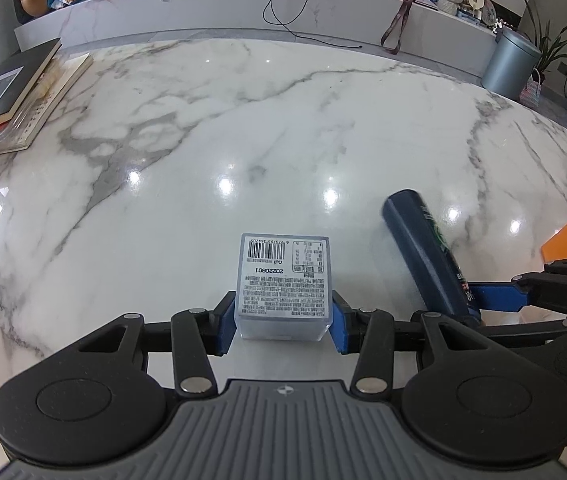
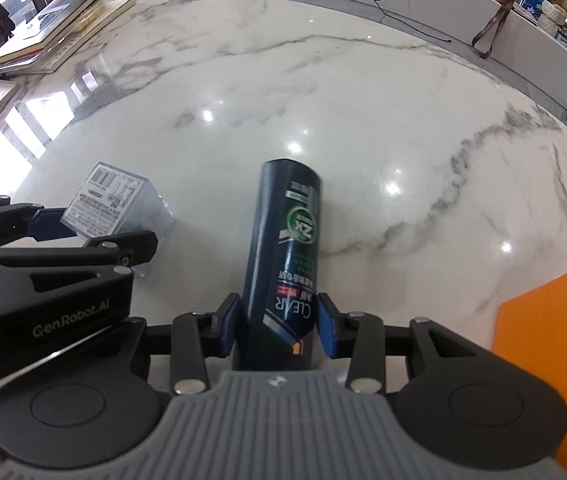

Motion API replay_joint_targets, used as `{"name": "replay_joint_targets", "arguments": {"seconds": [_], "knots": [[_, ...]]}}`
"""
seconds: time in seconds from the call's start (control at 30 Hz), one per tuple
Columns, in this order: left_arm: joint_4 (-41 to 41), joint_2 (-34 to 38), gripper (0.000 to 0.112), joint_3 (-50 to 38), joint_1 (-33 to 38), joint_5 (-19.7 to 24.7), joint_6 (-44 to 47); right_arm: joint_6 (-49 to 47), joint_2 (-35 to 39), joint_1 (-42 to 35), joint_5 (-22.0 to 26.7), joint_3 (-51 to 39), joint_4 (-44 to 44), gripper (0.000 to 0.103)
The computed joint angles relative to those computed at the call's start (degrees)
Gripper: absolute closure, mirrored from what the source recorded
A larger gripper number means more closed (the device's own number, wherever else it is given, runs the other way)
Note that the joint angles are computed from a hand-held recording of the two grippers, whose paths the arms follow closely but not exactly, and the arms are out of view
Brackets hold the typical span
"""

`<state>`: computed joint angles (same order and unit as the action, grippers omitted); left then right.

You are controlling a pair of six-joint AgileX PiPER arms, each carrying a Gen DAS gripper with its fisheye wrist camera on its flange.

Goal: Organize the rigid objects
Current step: 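Lift the clear box with the left tool while the right tool lifts the bottle toward the shoebox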

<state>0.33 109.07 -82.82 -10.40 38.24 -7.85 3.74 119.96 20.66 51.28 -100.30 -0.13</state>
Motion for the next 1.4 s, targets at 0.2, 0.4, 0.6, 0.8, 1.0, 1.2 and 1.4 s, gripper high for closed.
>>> {"name": "replay_joint_targets", "arguments": {"seconds": [0.2,0.4,0.6,0.8,1.0,1.2,1.4], "knots": [[-3.2,-2.3,0.060,1.8,1.0,-1.4,1.6,0.7,-3.9,0.2,-2.9,3.3,-0.7,0.067],[-5.8,-6.1,0.060,4.4,0.8,-3.6,3.4,0.2,-9.4,-0.3,-4.4,6.9,-0.4,0.069],[-6.6,-9.6,0.060,5.8,-0.2,-3.8,2.5,0.0,-16.0,-1.2,-6.6,12.2,0.0,0.069],[-5.4,-13.8,0.060,6.9,-2.0,-3.6,0.4,-0.3,-23.2,-2.5,-8.4,17.4,1.2,0.069],[-5.2,-17.6,0.060,5.9,-5.8,-2.8,0.3,-2.0,-30.6,-4.4,-7.5,19.5,1.9,0.069],[-6.5,-19.6,0.060,3.4,-10.3,-1.6,0.7,-4.8,-36.8,-8.3,-5.4,19.7,2.9,0.069],[-7.9,-18.8,0.060,0.2,-15.2,-1.0,2.6,-9.7,-42.0,-15.8,-3.5,21.2,4.9,0.069]]}}
